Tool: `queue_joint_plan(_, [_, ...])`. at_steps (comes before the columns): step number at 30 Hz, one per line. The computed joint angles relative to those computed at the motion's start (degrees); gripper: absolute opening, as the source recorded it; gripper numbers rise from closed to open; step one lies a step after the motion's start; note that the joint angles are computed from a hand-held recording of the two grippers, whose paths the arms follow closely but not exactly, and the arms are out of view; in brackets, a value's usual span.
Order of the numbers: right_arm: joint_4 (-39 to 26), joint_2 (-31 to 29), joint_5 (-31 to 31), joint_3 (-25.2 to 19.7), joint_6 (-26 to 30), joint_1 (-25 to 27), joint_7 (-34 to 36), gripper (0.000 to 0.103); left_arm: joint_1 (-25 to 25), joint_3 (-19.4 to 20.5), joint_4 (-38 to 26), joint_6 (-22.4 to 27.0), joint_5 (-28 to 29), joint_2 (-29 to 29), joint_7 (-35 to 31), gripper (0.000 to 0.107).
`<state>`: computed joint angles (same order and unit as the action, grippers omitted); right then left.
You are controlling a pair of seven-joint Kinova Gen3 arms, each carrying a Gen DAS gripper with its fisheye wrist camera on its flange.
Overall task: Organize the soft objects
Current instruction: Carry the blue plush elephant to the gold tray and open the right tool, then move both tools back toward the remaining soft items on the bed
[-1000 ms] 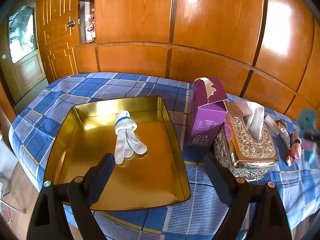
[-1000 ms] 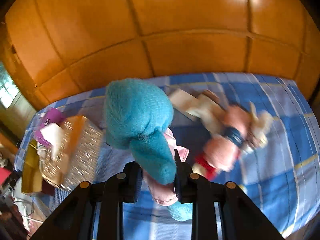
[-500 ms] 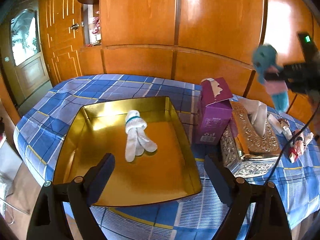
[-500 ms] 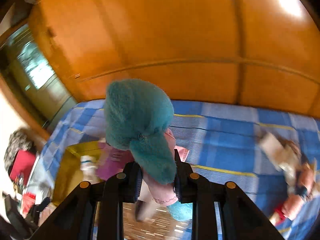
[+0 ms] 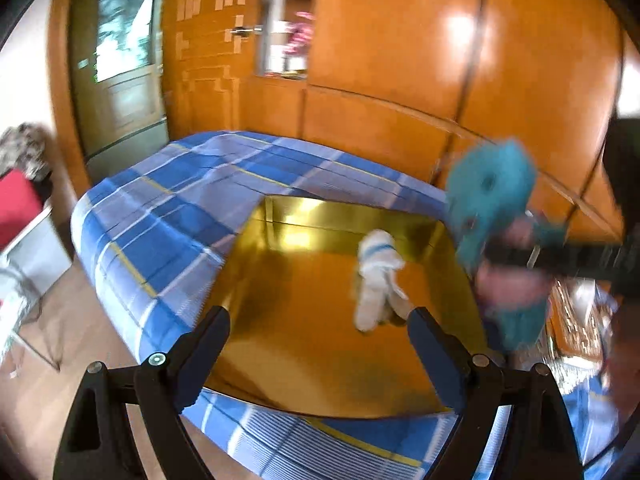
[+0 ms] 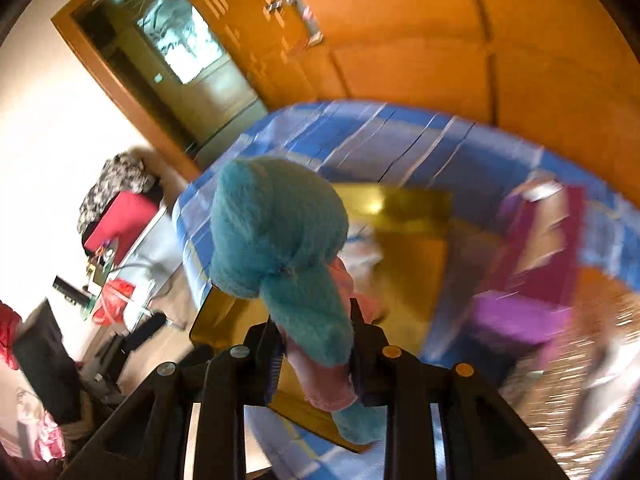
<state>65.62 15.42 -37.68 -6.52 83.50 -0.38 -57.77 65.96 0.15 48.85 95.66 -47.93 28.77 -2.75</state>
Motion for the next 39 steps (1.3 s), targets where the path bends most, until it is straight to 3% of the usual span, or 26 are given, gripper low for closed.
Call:
queue_joint_plan(6, [5.5, 1.6, 5.8, -0.2, -5.9, -5.6, -6.0, 0.035, -0.6, 0.6, 2.9, -0.1, -0.2, -1.6, 2.9, 0.091])
queue_joint_plan(10, [8.4, 0.0, 9.2, -0.3, -9.1, -6.6, -6.0, 0.059, -1.3, 1.4, 3.4, -1.2, 0.2, -1.7, 2.6, 0.091])
queue_joint_plan(11, [8.7, -0.4, 9.2, -0.2, -9.5, -6.5, -5.7, 0.06, -1.4, 1.5, 3.2, -1.2, 0.3, -1.5, 2.4, 0.091])
queue_joint_plan(17, [13.0, -4.8, 5.9, 0.5, -12.5, -3.8, -1.8, 0.06, -1.2, 1.5, 1.8, -1.7, 0.7, -0.6, 0.8, 0.091])
queue_joint_plan(29, [24.7, -16.6, 4.7, 5.0, -24.0, -3.0, 5.1, 0.06, 1.9, -0.8, -5.5, -2.4, 0.5, 3.0, -6.9, 0.091])
queue_joint_plan(39, [29.9, -23.3, 2.2, 11.7, -29.0, -1.8, 10.0, 0.06, 4.6, -4.2, -16.3, -1.3, 2.4, 8.4, -16.4, 0.091])
